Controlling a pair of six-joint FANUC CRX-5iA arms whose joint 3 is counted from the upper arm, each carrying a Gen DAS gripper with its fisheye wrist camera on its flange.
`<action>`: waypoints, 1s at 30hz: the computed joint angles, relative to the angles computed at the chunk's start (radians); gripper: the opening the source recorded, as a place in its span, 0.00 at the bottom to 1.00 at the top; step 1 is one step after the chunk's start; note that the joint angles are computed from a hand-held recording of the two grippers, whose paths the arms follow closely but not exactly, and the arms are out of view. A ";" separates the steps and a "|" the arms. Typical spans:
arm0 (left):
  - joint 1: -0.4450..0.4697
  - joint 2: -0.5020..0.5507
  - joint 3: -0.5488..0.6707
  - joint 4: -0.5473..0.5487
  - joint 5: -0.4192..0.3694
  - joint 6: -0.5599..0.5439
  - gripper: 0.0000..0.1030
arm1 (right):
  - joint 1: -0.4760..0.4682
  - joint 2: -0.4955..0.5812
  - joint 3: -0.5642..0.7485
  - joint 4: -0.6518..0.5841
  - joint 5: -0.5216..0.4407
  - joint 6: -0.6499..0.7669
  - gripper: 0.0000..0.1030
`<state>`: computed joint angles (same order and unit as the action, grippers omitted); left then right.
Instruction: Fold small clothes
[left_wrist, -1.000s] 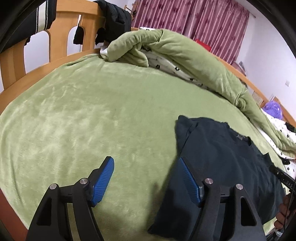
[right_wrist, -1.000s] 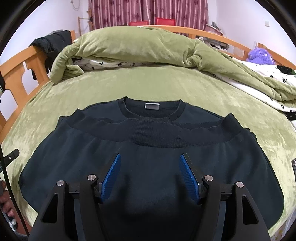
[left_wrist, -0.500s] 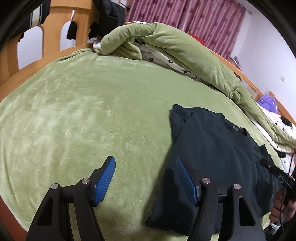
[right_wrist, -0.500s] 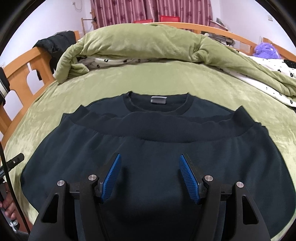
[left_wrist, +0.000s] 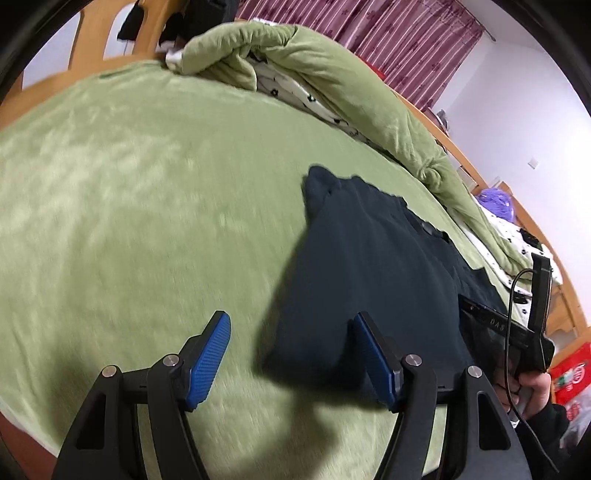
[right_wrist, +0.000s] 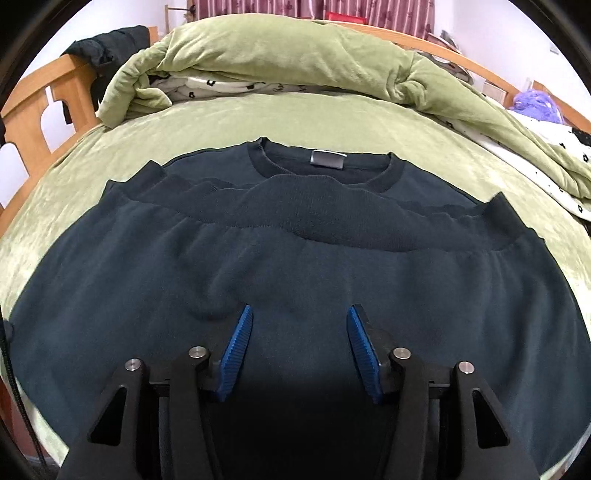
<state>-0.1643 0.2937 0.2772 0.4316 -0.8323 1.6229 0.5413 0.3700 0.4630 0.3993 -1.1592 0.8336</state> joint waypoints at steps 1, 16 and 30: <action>0.000 -0.003 -0.020 0.031 0.004 -0.011 0.65 | 0.002 -0.014 -0.013 0.002 -0.003 -0.011 0.50; -0.072 0.061 0.093 -0.113 -0.004 0.214 0.57 | 0.039 -0.107 -0.136 0.030 0.004 0.000 0.49; -0.231 0.221 0.599 -0.447 -0.126 0.281 0.22 | -0.110 -0.258 -0.232 -0.055 0.098 -0.058 0.49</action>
